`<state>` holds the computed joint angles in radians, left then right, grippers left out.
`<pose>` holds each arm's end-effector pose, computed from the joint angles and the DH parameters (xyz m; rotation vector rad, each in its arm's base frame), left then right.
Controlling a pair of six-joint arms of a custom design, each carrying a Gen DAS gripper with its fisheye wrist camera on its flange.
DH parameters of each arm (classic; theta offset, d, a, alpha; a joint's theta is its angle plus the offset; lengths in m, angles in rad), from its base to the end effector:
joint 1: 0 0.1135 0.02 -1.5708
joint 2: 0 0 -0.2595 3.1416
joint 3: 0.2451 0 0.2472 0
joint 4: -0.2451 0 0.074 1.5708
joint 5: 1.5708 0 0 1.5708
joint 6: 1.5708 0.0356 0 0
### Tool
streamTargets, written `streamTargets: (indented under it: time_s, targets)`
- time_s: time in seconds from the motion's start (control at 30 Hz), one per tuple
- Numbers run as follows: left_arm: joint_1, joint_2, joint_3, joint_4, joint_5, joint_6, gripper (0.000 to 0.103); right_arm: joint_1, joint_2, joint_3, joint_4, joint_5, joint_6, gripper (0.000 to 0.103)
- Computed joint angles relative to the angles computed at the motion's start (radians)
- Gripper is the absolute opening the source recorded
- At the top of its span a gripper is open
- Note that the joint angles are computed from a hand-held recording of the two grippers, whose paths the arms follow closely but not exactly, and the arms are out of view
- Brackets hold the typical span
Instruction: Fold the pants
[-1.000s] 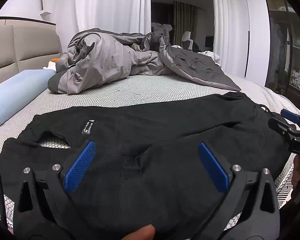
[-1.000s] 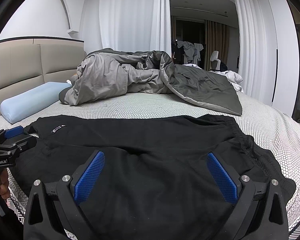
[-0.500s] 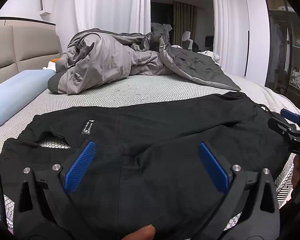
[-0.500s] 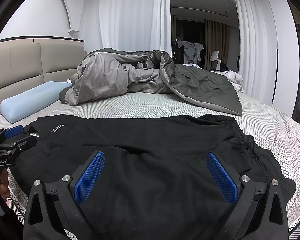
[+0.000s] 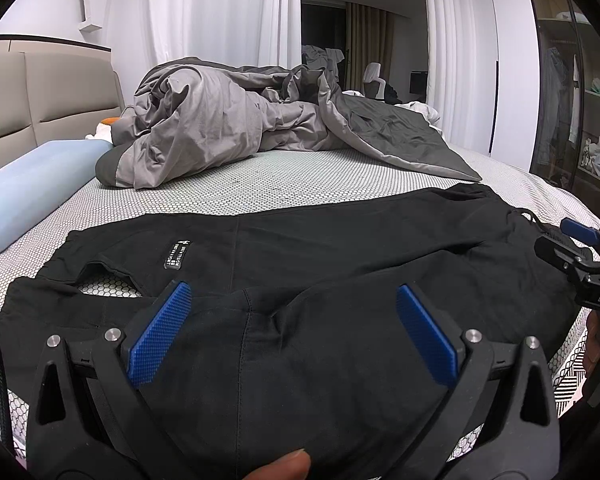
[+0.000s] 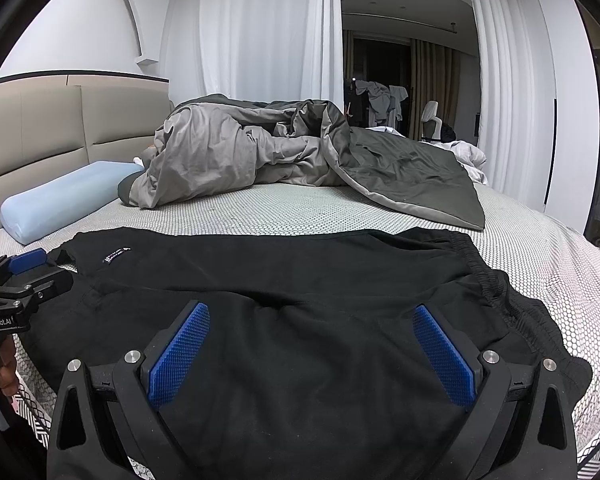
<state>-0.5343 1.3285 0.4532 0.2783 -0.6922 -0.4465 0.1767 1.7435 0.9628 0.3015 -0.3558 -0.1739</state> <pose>0.2193 -0.1033 0.1627 -0.2915 1.9999 0.1365 0.3645 0.0777 0.1935 -0.5709 1.9554 0.3658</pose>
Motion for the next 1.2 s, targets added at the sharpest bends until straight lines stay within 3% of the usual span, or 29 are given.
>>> streamTargets:
  time_s: [0.93, 1.2]
  targets:
    - [0.000, 0.004, -0.001, 0.010, 0.003, -0.007, 0.102, -0.001, 0.006, -0.005, 0.007, 0.004, -0.002, 0.103]
    - [0.025, -0.083, -0.040, -0.038, 0.007, -0.033, 0.102, -0.016, 0.016, 0.027, -0.024, 0.018, -0.004, 0.103]
